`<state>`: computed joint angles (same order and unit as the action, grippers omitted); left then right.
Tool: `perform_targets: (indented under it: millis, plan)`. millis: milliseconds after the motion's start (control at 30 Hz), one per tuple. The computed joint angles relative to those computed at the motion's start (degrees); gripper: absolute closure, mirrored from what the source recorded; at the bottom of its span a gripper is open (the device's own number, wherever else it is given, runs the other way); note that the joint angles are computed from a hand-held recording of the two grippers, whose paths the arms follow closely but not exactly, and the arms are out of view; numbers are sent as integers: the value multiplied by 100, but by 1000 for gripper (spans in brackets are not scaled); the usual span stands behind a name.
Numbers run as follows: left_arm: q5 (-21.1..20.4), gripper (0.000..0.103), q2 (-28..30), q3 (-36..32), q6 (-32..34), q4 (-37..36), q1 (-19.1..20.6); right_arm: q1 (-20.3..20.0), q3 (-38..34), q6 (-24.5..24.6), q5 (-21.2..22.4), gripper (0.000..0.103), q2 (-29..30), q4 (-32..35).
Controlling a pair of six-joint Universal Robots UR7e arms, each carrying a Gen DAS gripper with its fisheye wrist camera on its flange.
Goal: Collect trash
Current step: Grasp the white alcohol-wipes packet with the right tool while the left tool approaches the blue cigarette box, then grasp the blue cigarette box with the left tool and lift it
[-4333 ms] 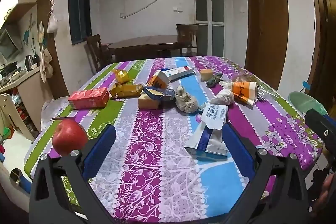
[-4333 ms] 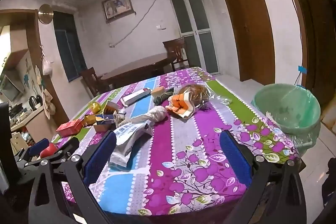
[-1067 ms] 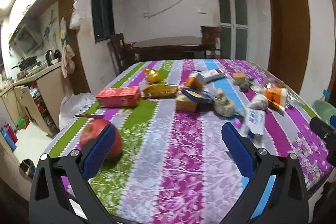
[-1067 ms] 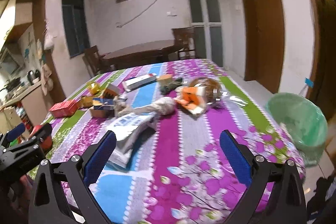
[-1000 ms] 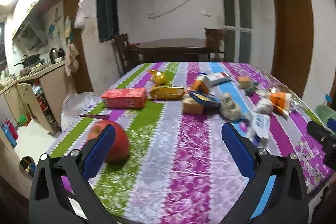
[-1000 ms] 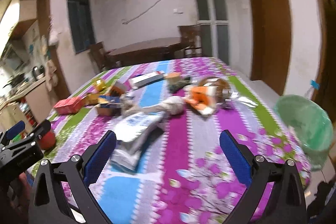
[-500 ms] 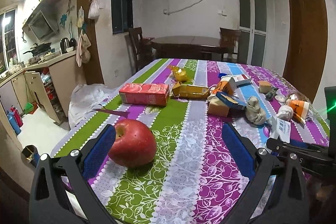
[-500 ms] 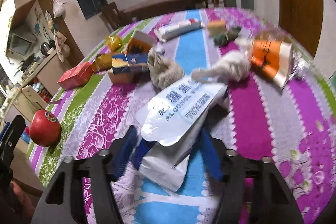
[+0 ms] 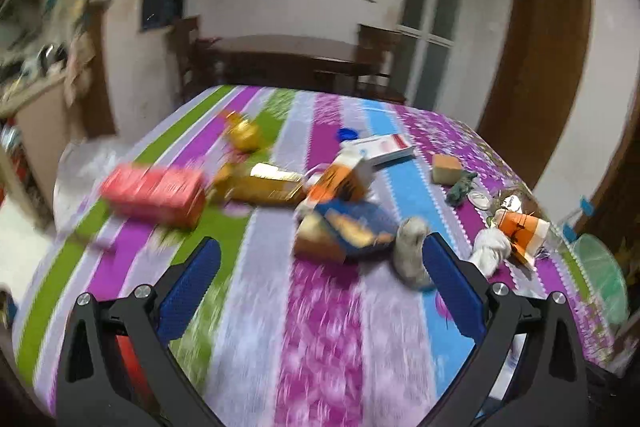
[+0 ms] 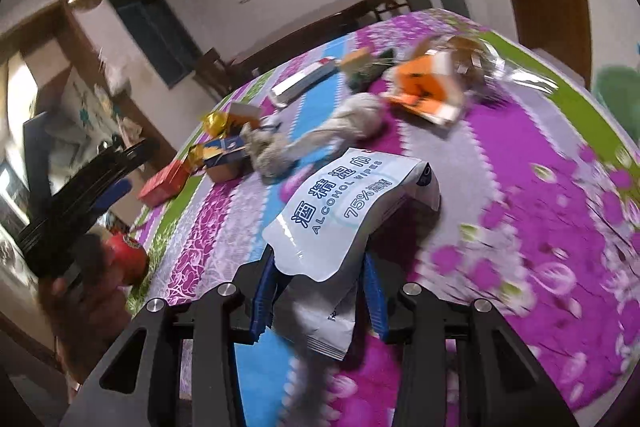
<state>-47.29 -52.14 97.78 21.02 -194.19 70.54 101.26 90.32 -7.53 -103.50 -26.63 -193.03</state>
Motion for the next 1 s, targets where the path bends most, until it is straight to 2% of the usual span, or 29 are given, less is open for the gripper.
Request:
perform_targets:
  millis: [33, 167, 300, 367, 433, 467, 500, 533, 567, 633, 867, 900, 967, 1000]
  plan:
    - [-61, 6, 84, -161, 103, 132, 34, -32, 70, 40, 27, 61, -46, -47]
    - [-428, 6, 397, -959, -199, 1214, 228, -153, 251, 99, 187, 60, -177, -113]
    - [-241, 6, 788, -1627, -205, 1574, 324, -194, 301, 55, 267, 60, -208, -139]
    - [-329, 8, 829, -1801, -358, 1956, 384, -197, 312, 28, 278, 60, -196, -171]
    - [-614, 42, 783, -1827, -473, 2411, 441, -208, 338, 26, 295, 60, -201, -205]
    - [-578, 51, 789, -1800, -475, 2484, 437, -212, 321, 33, 297, 60, -180, -219]
    - [-552, 74, 792, -1757, -462, 2454, 437, -227, 341, 32, 303, 60, -184, -247]
    - [-607, 87, 749, -1661, -469, 2465, 452, -244, 396, 40, 314, 60, -211, -289]
    - [-780, 89, 660, -1509, -525, 2410, 473, -255, 429, 57, 329, 60, -231, -317]
    - [-981, 103, 513, -1248, -578, 2252, 484, -266, 494, 58, 328, 60, -262, -370]
    - [-1381, 103, -261, 28, -377, 1785, 334, -252, 623, 4, 288, 60, -321, -503]
    - [-1331, 103, -335, 144, -318, 1754, 295, -258, 631, 10, 294, 60, -323, -509]
    - [-901, 103, -239, 167, 90, 1395, 171, -272, 618, 23, 312, 60, -314, -478]
    - [-649, 101, -85, 81, 533, 1152, 113, -279, 606, 26, 334, 60, -305, -460]
